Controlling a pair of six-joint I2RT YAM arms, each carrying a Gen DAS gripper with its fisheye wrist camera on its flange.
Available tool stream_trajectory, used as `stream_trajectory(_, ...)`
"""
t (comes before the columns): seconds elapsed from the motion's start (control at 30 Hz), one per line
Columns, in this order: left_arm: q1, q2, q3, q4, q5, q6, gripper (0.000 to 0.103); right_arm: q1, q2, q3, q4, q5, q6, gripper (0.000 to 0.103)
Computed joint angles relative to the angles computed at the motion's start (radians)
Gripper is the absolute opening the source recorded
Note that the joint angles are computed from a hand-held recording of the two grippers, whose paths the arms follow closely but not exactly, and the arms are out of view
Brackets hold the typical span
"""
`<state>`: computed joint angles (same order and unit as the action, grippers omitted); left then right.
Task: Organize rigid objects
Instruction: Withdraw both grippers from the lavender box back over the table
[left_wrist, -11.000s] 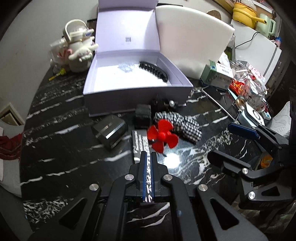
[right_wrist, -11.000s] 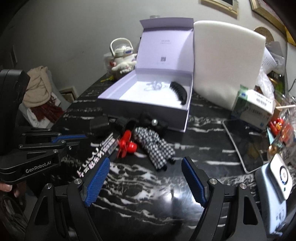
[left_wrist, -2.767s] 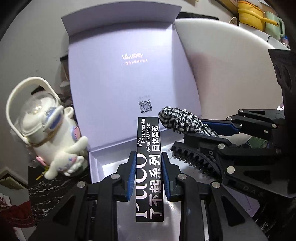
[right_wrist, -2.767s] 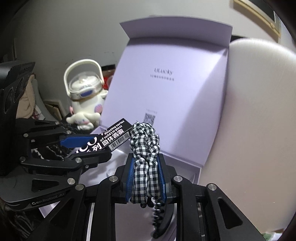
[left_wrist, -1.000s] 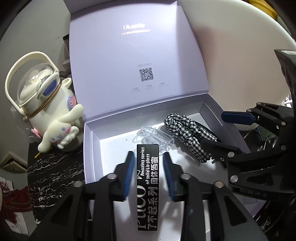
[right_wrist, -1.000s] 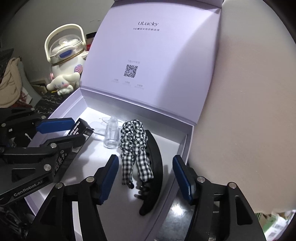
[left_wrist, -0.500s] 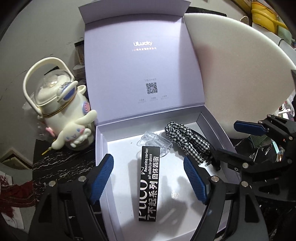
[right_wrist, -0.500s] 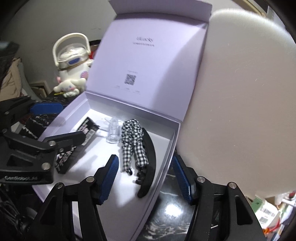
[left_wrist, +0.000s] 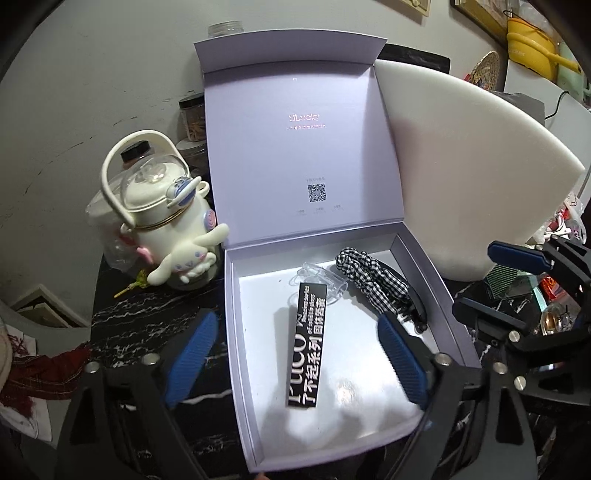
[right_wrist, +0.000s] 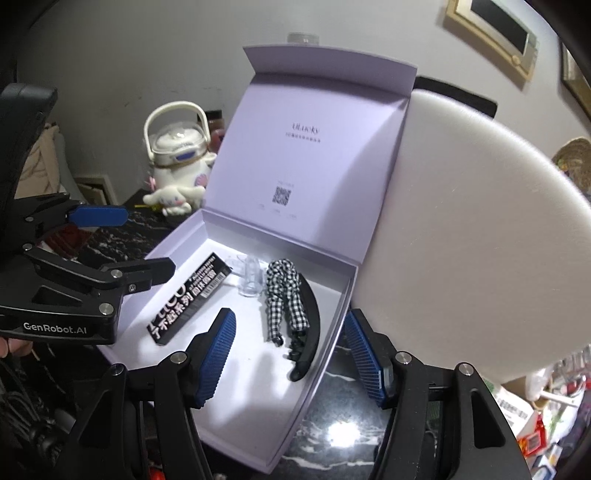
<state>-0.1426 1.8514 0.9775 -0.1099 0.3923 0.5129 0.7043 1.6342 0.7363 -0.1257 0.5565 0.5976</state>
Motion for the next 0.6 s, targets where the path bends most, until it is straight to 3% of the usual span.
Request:
stream_trajectory(0.07,0.005,-0.019,-0.02,0.005,0.006,0.007,0.096,0.03,-0.018,-0.001,-0.027,0.027,0.029,0.078)
stream_trajectory(0.17,0.014,-0.058,-0.053,0.008,0.003,0.014,0.096,0.072,-0.039,0.003,-0.073,0.067,0.062,0.084)
stream_trajectory(0.23,0.024,-0.078,-0.066,-0.005,0.013,0.02,0.102,0.105,-0.051,0.005,-0.108,0.097,0.095,0.087)
stream_trajectory(0.33,0.043,-0.12,-0.103,-0.005,0.035,0.022,0.103,0.132,-0.075,-0.01,-0.125,0.102,0.133,0.097)
stream_trajectory(0.6,0.085,-0.259,-0.222,-0.017,0.052,0.072,0.103,0.202,-0.14,-0.056,-0.211,0.138,0.309,0.103)
